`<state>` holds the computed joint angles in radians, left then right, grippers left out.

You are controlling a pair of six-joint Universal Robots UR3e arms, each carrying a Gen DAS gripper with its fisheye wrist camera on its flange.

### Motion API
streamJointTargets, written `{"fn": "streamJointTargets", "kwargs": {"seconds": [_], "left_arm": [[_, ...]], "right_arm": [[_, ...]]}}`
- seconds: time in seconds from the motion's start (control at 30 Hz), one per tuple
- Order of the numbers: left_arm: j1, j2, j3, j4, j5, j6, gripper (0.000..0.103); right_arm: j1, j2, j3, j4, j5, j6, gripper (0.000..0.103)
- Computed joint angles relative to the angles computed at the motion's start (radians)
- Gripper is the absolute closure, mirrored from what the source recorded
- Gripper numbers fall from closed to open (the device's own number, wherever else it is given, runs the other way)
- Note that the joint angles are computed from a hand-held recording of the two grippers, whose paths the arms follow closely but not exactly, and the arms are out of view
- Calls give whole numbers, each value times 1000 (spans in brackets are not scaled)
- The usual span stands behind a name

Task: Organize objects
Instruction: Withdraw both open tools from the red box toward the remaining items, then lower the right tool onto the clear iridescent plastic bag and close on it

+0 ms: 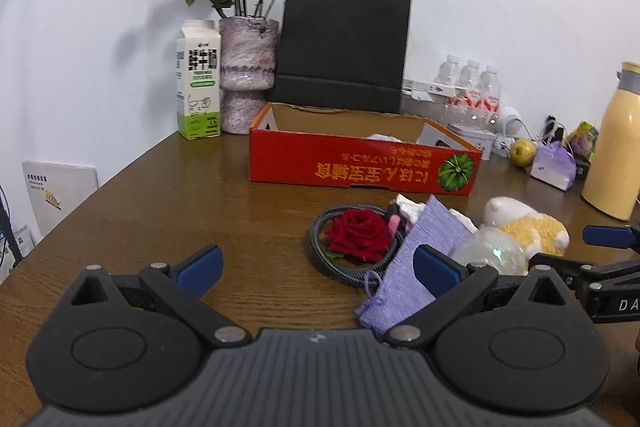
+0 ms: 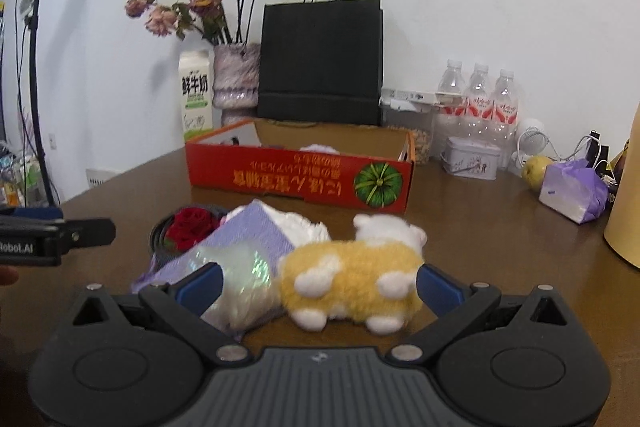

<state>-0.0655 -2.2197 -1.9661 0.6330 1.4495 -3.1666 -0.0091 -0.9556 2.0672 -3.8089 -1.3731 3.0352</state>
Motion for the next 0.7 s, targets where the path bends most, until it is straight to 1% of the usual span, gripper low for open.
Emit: {"fn": "streamJointTargets", "kwargs": {"seconds": [0.17, 0.27, 0.7], "left_arm": [[-1, 7, -24, -1, -22, 31, 0], [-6, 6, -45, 26, -15, 37, 0], [18, 15, -97, 86, -15, -2, 0]], "right_arm": [[-2, -16, 42, -8, 2, 13, 0], [-3, -19, 65, -35, 3, 21, 0], [7, -23, 105, -58, 35, -4, 0]]}}
